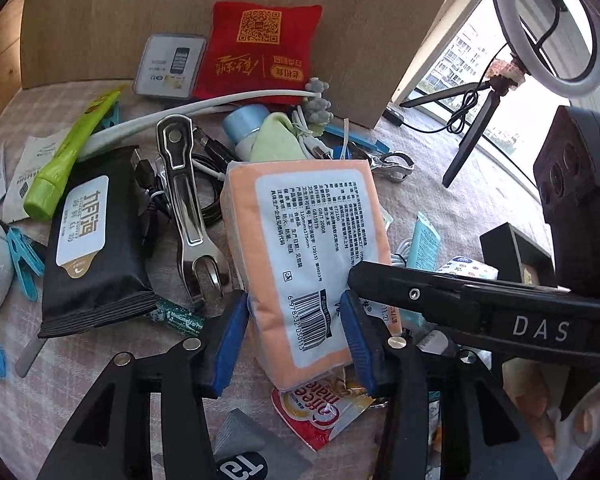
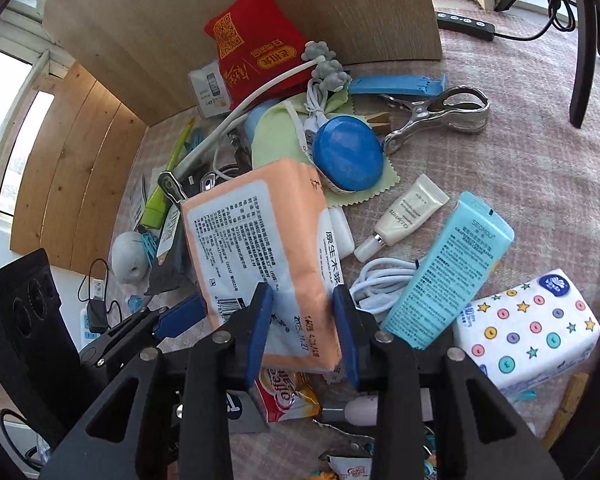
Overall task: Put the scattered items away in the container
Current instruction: 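Lift the orange-edged pack and drop it into the tray with the right gripper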
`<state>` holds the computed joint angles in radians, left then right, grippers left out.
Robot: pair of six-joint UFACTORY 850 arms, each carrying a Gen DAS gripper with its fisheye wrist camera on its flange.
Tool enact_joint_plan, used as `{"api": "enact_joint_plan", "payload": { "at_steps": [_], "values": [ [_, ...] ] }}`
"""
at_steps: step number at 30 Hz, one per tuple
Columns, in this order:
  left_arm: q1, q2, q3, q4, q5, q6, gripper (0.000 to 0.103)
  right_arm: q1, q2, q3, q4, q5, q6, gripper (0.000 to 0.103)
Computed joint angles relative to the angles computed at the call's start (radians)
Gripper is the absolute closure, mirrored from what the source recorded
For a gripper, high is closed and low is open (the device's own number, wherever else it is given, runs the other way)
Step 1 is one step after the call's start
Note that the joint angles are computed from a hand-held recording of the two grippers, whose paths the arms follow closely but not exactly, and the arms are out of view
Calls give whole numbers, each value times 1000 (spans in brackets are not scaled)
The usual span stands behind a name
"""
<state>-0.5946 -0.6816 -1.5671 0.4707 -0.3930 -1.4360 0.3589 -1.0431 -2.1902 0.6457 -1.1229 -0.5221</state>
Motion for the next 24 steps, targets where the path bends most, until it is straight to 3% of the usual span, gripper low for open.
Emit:
{"api": "enact_joint_plan", "payload": {
  "at_steps": [3,12,17,21,24],
  "values": [
    [-4,8,11,21,14,-37,60,2,15,19,-2,11,-6,71],
    [-32,30,-18,93,-38,-85,61,-24,94,105,59,20,-69,71],
    [-65,0,-113,136,-115,-54,61,-66,152,160,106,25,-116,71],
    [-81,-33,-190,87,-111,16,61,-104,206,222,129,51,-133,71],
    [-107,-92,-309,64,-150,108,61,-146,245,269,150,59,-150,72]
  ]
}}
